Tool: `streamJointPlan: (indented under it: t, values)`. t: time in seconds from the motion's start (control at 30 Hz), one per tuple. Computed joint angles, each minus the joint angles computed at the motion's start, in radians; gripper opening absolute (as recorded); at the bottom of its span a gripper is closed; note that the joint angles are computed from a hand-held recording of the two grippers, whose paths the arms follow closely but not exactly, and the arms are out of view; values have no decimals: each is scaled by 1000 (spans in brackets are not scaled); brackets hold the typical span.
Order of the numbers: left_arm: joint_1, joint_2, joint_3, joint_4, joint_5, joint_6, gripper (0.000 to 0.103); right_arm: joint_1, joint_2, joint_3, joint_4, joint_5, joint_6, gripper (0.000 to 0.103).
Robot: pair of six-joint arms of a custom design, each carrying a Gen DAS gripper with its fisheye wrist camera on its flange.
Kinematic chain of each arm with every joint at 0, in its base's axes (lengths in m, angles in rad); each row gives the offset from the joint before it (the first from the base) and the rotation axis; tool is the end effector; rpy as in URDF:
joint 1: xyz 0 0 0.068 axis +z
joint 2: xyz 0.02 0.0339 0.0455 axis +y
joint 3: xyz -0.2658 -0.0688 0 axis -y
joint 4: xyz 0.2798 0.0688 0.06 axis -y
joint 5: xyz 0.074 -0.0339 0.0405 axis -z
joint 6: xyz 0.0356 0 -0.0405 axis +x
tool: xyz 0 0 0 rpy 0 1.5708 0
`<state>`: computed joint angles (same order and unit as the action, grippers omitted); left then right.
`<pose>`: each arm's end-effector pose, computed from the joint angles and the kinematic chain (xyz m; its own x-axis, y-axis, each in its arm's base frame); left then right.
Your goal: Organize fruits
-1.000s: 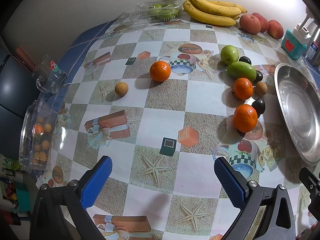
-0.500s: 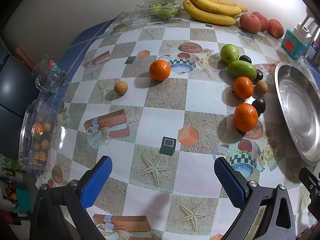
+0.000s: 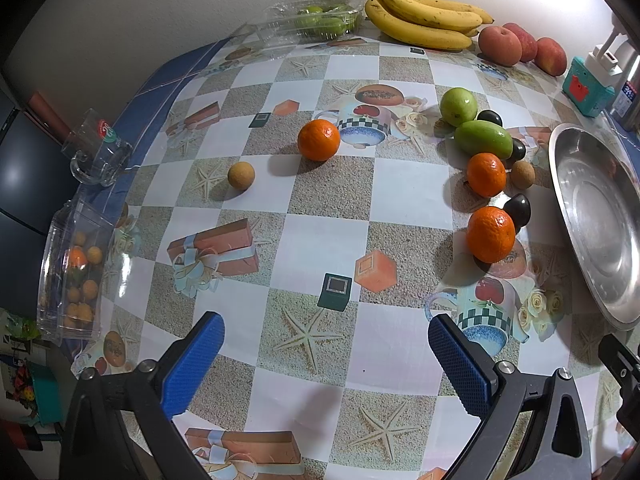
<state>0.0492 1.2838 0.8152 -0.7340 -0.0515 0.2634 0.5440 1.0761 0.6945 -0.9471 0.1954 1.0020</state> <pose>0.2605 0.0147 0.1934 -0.9173 0.2152 -0.3350 0.1773 0.9741 0.1401 0.1764 0.0986 0.1932 -0.8416 0.4569 -0.2879 0.4479 0.8884 0.1005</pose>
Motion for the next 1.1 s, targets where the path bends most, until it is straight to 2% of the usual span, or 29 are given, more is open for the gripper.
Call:
streamJointPlan:
  t: [0.3,0.37,0.4,0.57,0.73,0.8,0.97,1.1]
  values:
    - [-13,22,2,11,-1,-6,103,7,-18,-10,26,4,2,100]
    - [-10,16,-11,39,53,-24,103,15,-23,-10,38,14,4,100]
    - [-15,13,-10,45,48,-30,103,19,-18,-5,43,22,0,100]
    - [2,34,73,5,164,-105,103,16,-8,24,51,59,-11,100]
    - [-52,97,182,-75,104,-174,103,-5,-14,51,87,80,-44,100]
    - [-72,105,194,-58,83,-200,103,-9,-16,56,108,95,-53,100]
    - [-110,103,168,33,49,-212,103,-68,-18,59,167,-5,-69,100]
    - [-119,170,199,32,37,-215,103,-101,40,83,212,-33,-101,100]
